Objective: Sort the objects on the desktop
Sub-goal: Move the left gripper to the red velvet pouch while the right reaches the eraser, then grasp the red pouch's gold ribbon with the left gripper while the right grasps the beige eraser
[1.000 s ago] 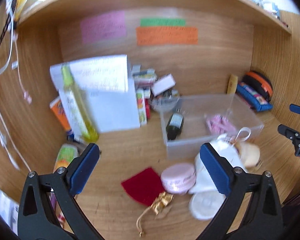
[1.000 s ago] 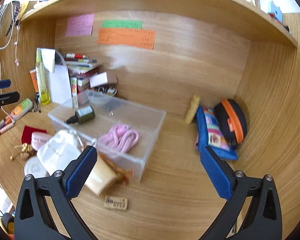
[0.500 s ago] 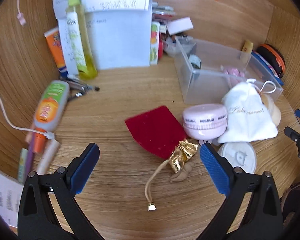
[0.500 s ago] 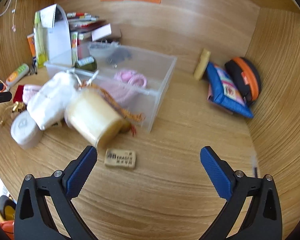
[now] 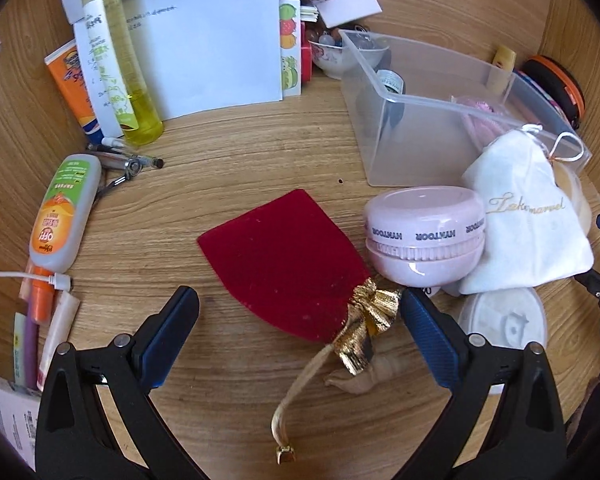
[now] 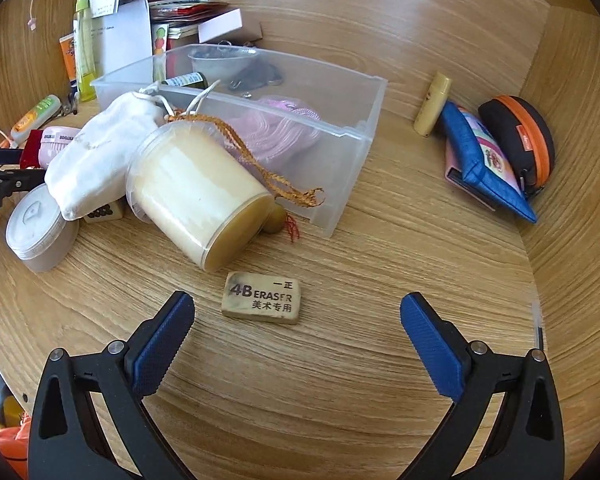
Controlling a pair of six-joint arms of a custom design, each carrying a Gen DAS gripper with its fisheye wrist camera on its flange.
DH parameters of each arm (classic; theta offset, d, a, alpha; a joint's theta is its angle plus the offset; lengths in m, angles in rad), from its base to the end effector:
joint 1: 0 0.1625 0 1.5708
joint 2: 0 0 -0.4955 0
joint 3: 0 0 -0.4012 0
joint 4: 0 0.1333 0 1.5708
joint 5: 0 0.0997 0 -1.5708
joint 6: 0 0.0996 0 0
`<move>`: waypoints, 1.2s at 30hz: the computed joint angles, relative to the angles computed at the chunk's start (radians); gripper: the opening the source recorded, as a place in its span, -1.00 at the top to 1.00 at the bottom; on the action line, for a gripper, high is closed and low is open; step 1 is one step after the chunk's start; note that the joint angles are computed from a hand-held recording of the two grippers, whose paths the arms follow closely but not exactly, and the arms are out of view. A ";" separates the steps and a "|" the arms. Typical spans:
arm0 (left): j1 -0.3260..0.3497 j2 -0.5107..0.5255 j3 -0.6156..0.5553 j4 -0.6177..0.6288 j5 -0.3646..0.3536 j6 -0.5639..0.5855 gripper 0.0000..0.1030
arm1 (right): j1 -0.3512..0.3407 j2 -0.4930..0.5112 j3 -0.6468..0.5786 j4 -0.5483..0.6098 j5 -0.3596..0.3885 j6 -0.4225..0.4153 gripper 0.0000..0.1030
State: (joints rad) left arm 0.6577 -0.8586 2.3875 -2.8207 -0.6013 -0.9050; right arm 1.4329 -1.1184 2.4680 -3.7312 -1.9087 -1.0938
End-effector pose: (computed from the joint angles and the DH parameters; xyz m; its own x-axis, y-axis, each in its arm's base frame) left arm -0.2014 -0.4278 0.0551 -0.7009 -0.0999 -0.7062 0.3393 0.8242 -0.4533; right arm 0.0387 -0.4510 0.2243 -0.4980 -0.4374 0.7488 -0.7574 0.6399 -0.1299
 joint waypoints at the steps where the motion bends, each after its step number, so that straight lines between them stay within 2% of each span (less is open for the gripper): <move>1: 0.005 0.004 -0.006 0.006 -0.002 0.003 -0.98 | 0.001 0.001 -0.001 0.005 -0.001 0.001 -0.95; 3: 0.015 0.009 -0.017 0.016 -0.006 0.010 -0.98 | 0.002 0.004 -0.001 0.006 0.005 0.000 -0.91; 5: 0.023 0.013 -0.019 -0.006 -0.005 0.023 -0.98 | 0.009 0.003 -0.007 0.029 -0.006 -0.002 -0.66; 6: 0.025 0.012 -0.022 -0.005 -0.004 0.022 -0.98 | 0.011 0.001 -0.008 0.044 -0.008 0.001 -0.63; 8: 0.028 0.012 -0.021 -0.014 0.001 0.025 -0.98 | 0.010 -0.014 -0.012 0.085 0.005 0.012 -0.42; 12: 0.026 0.017 -0.013 -0.041 0.018 0.036 -0.93 | 0.010 -0.038 -0.019 0.151 0.022 0.030 -0.24; 14: 0.025 0.015 -0.007 -0.058 0.019 0.046 -0.81 | 0.006 -0.051 -0.023 0.191 0.037 0.039 -0.02; 20: 0.029 0.004 -0.002 -0.077 0.022 0.074 -0.39 | -0.003 -0.081 -0.030 0.273 0.065 0.056 0.27; 32: 0.026 -0.020 0.002 -0.051 0.084 -0.022 0.25 | -0.026 -0.107 -0.020 0.285 0.093 0.078 0.28; 36: 0.018 -0.029 0.010 -0.089 0.088 -0.005 0.29 | -0.034 -0.130 -0.018 0.292 0.111 0.095 0.28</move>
State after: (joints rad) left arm 0.6755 -0.8873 2.3974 -2.9096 -0.5136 -0.9105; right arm 1.3991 -1.2486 2.4498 -3.4392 -1.7976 -0.9988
